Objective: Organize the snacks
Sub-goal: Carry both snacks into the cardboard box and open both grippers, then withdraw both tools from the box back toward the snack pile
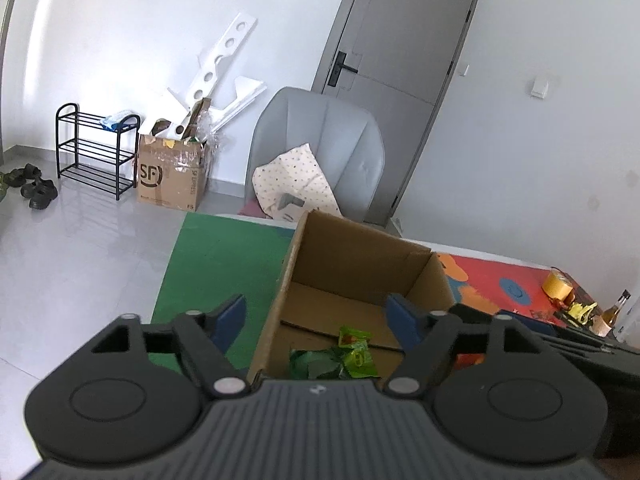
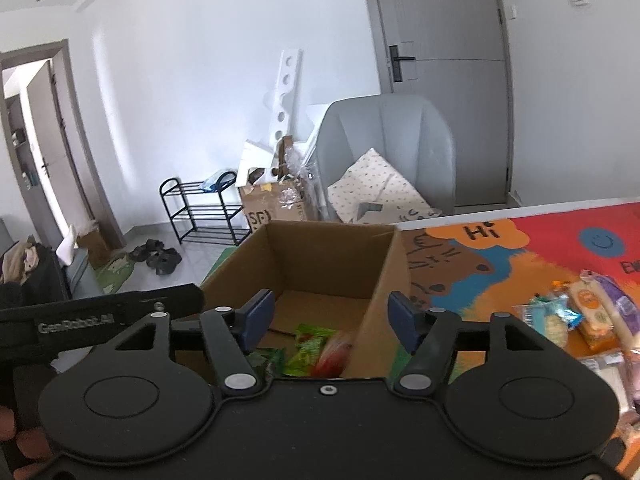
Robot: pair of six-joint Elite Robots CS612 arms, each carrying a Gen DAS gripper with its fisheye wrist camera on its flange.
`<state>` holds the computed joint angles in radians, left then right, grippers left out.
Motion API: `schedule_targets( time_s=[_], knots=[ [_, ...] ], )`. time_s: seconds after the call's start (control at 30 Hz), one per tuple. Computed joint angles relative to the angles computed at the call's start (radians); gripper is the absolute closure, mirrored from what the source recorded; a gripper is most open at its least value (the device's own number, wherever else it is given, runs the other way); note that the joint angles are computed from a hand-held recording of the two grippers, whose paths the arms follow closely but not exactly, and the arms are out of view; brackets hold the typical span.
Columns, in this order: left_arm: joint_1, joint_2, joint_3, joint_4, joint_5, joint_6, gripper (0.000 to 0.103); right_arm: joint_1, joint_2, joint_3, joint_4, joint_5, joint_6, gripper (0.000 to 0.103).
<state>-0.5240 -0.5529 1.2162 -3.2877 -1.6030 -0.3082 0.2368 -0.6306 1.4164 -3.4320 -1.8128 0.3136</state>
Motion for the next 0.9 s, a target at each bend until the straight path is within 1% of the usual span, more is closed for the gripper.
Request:
schedule_targets(
  time_s=[0.07,0.2,0.37,0.47,0.6,0.77,0.9],
  knots=[
    [-0.005,-0.005,0.009,-0.015,0.016,0.004,0.019,0.0,-0.009,0.016,-0.014,-0.021,0.004,0.03],
    [-0.012,-0.013,0.024,-0.032,0.016,0.003,0.014,-0.004,-0.028,0.056,-0.04,-0.032,0.017,0.028],
    [-0.026,-0.027,0.046,-0.029,0.021,0.008,0.006,-0.008,-0.052,0.111,-0.053,-0.054,0.034,0.02],
    [-0.035,-0.035,0.059,-0.026,0.018,0.02,0.004,-0.011,-0.064,0.14,-0.059,-0.066,0.049,0.015],
    [-0.045,-0.045,0.075,-0.026,-0.004,0.039,0.0,-0.017,-0.082,0.182,-0.073,-0.075,0.076,0.012],
    [-0.057,-0.055,0.09,-0.015,-0.029,0.053,0.0,-0.024,-0.104,0.235,-0.103,-0.08,0.09,0.007],
    [-0.072,-0.063,0.106,-0.011,-0.032,0.059,0.0,-0.034,-0.119,0.273,-0.12,-0.071,0.099,0.005]
  ],
)
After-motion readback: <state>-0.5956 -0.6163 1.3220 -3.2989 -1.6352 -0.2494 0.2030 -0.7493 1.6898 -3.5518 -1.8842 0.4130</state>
